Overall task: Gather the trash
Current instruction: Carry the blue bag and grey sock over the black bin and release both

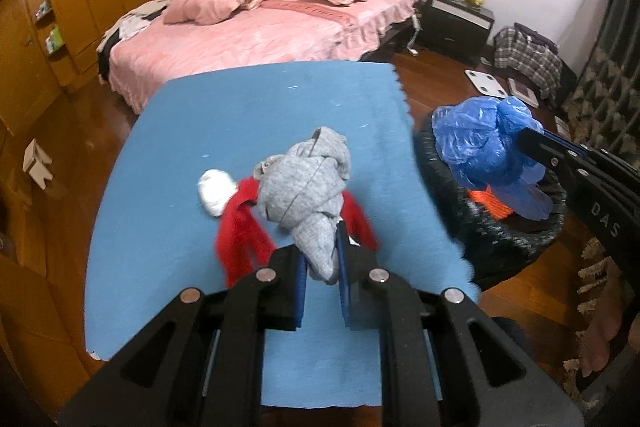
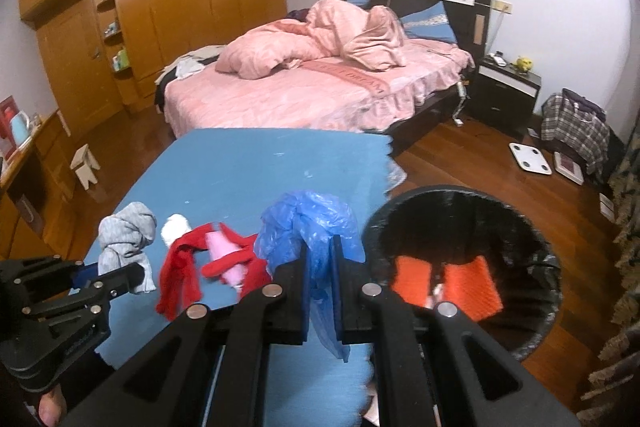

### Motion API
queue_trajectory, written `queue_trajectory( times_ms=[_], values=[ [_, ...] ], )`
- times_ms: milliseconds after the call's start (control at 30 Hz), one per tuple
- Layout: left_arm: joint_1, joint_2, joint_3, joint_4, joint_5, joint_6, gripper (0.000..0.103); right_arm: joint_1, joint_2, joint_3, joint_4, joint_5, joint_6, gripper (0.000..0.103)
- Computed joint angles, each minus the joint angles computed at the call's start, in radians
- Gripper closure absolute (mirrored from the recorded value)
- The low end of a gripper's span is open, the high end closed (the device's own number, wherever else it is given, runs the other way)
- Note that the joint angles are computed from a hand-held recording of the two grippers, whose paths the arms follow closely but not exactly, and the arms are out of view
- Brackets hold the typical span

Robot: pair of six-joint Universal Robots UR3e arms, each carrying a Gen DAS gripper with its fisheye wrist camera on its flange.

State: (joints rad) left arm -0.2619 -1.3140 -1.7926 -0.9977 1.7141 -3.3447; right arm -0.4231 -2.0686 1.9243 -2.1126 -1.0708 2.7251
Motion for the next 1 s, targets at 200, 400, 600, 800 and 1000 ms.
queue_trajectory(
  times_ms=[200, 400, 600, 800, 1000],
  values=[
    [-0.132, -0.154, 0.131, 0.017, 0.043, -0.056, 0.090, -0.170, -0.012, -0.027, 0.080, 0.059, -0.110, 0.094],
    [-0.231, -0.329, 0.303, 0.016, 0.067, -0.087, 0.090, -0.298, 0.025, -0.043, 0.085, 0.078, -0.191, 0.094],
    [-0.293, -0.503, 0.500, -0.006, 0.068, -0.098, 0.090, -0.368, 0.104, -0.070, 0.047, 0.062, -0.237, 0.094],
    [-0.329, -0.687, 0.714, -0.043, 0.053, -0.108, 0.090, -0.388, 0.226, -0.115, -0.016, 0.031, -0.238, 0.094],
    [-0.344, -0.870, 0.932, -0.102, 0.037, -0.094, 0.090, -0.377, 0.369, -0.160, -0.082, -0.015, -0.222, 0.094]
  ],
)
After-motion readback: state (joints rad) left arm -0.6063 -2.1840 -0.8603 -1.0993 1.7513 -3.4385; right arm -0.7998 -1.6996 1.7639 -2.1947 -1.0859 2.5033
